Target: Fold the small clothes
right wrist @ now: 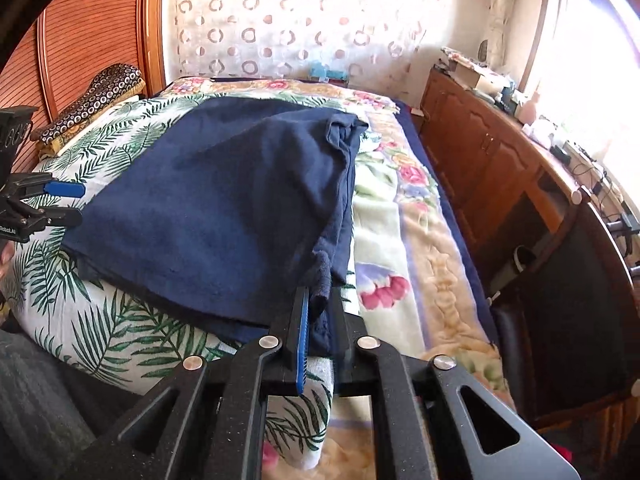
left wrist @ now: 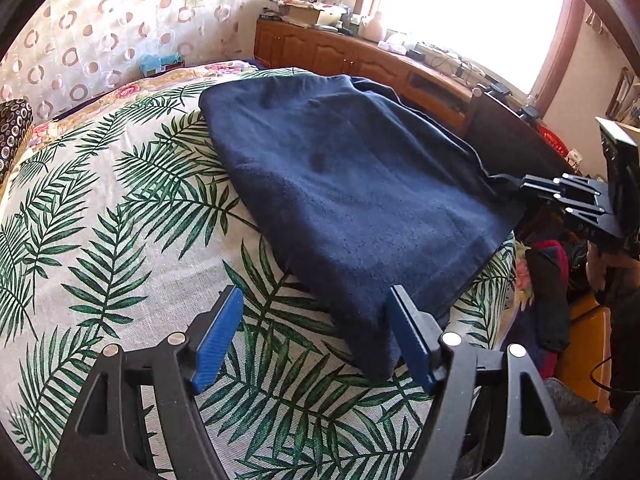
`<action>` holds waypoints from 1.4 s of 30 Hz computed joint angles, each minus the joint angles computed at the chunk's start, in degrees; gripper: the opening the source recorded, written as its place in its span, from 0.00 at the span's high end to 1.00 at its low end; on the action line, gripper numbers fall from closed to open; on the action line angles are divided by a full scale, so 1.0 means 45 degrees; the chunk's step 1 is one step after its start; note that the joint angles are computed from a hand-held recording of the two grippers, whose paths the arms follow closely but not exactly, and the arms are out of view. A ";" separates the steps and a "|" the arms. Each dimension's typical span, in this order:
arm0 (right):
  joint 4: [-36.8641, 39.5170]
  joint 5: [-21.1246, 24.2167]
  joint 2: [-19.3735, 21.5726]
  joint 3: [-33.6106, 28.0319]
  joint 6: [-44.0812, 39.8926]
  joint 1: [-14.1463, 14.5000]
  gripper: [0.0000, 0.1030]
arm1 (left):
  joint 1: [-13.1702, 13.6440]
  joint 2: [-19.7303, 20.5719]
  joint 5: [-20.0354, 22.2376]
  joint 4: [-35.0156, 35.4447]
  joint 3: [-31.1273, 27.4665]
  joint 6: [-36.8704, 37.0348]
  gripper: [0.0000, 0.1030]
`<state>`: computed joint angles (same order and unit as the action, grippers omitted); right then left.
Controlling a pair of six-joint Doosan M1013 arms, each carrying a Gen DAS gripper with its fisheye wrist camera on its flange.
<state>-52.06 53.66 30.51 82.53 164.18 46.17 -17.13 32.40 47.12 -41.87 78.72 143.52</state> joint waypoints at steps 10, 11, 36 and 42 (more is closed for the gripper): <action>-0.0803 -0.1318 0.0153 0.0164 0.0899 -0.0054 0.70 | -0.0107 0.0053 0.0132 0.0119 0.0136 0.0098 0.28; -0.0771 -0.1429 0.0195 0.0146 0.0869 -0.0087 0.70 | -0.0115 0.0050 0.0135 0.0138 0.0151 0.0108 0.28; 0.1761 -0.4851 0.0253 0.0336 -0.2805 -0.0453 0.49 | 0.0178 -0.0108 0.1958 -0.2981 -0.0305 0.2363 0.94; 0.1946 -0.4448 0.0044 0.0633 -0.3380 -0.0500 0.42 | 0.0070 0.0068 0.1812 -0.3242 -0.0915 0.2100 0.94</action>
<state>-43.31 33.64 30.71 85.38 148.97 43.92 -16.82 32.71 55.27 -56.46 74.60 152.97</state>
